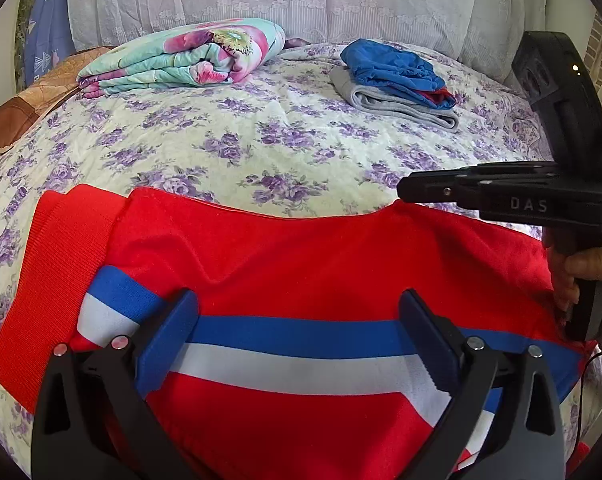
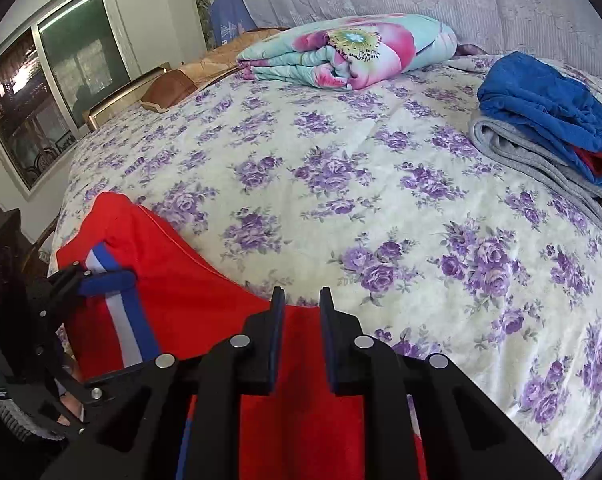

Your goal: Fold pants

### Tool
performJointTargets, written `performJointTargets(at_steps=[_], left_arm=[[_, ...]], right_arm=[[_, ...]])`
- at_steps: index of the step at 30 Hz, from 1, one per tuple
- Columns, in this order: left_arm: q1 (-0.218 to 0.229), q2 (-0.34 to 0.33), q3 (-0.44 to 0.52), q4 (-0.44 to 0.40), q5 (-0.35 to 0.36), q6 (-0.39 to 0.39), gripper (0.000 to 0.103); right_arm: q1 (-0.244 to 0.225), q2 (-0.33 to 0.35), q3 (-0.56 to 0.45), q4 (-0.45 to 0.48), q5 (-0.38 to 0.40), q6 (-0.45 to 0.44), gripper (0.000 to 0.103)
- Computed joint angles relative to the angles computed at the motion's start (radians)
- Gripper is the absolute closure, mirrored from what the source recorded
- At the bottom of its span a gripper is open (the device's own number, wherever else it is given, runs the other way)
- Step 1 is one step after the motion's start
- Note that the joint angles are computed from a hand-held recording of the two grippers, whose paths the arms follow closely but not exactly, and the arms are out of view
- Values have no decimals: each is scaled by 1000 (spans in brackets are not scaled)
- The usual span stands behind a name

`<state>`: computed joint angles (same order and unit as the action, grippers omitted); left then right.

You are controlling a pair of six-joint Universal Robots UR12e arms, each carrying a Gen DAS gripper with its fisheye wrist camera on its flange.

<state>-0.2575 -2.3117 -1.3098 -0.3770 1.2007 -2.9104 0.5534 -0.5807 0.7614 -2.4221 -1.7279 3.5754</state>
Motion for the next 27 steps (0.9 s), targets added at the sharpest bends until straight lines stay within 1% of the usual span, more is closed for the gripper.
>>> performJointTargets(at_steps=[1,2,3,4,5,6,7,8,9,11,12,14,16,18,20,21,22,23,25,26,27], left_arm=[[-1,-1,1,-2,3,1,5],[-1,-1,3,-6,5,3,5],[-2,-1,5,-8,7,4,5],[-2,-1,5,-10,7,5,5],[-1,-1,5,-10,7,5,5],[-1,-1,5,-11,5,5,5],[-1,-1,5,-12,3,5,5],[0,0,4,-14,0,4,5],[1,1,3,-16,-6,5,5],[4,6,-1,-18,-18,1,5],[6,8,-3,-19,-22,-4,5],[10,15,-11,-17,-33,-24,5],[17,26,-28,1,-55,-50,5],[22,38,-46,17,-70,-65,5],[20,56,-80,67,-52,-85,5],[18,63,-94,101,-45,-95,5],[18,71,-112,137,-52,-104,5],[18,79,-125,153,-72,-102,5],[14,94,-138,137,-126,-63,5],[10,100,-143,127,-141,-41,5],[4,106,-150,125,-146,-25,5]], right_arm=[[-1,8,-13,42,9,14,82],[-4,13,-9,61,24,22,81],[-3,12,1,39,12,18,80],[-8,5,9,41,29,34,80],[-10,-6,25,26,34,65,80],[-8,-27,61,-26,18,95,78],[-5,-49,103,-93,4,102,72],[1,-75,149,-157,-21,99,62],[10,-100,187,-192,-60,100,57],[33,-156,278,-265,-148,100,40],[46,-186,329,-302,-196,105,38],[69,-237,418,-336,-291,142,30],[95,-288,509,-348,-383,219,25],[125,-330,579,-296,-500,336,23],[153,-368,643,-243,-585,476,20],[165,-387,673,-225,-609,545,20],[178,-407,705,-211,-630,618,19],[190,-425,731,-193,-650,688,18],[212,-463,780,-157,-673,816,17],[220,-478,803,-158,-672,861,15],[225,-491,828,-177,-667,890,15]])
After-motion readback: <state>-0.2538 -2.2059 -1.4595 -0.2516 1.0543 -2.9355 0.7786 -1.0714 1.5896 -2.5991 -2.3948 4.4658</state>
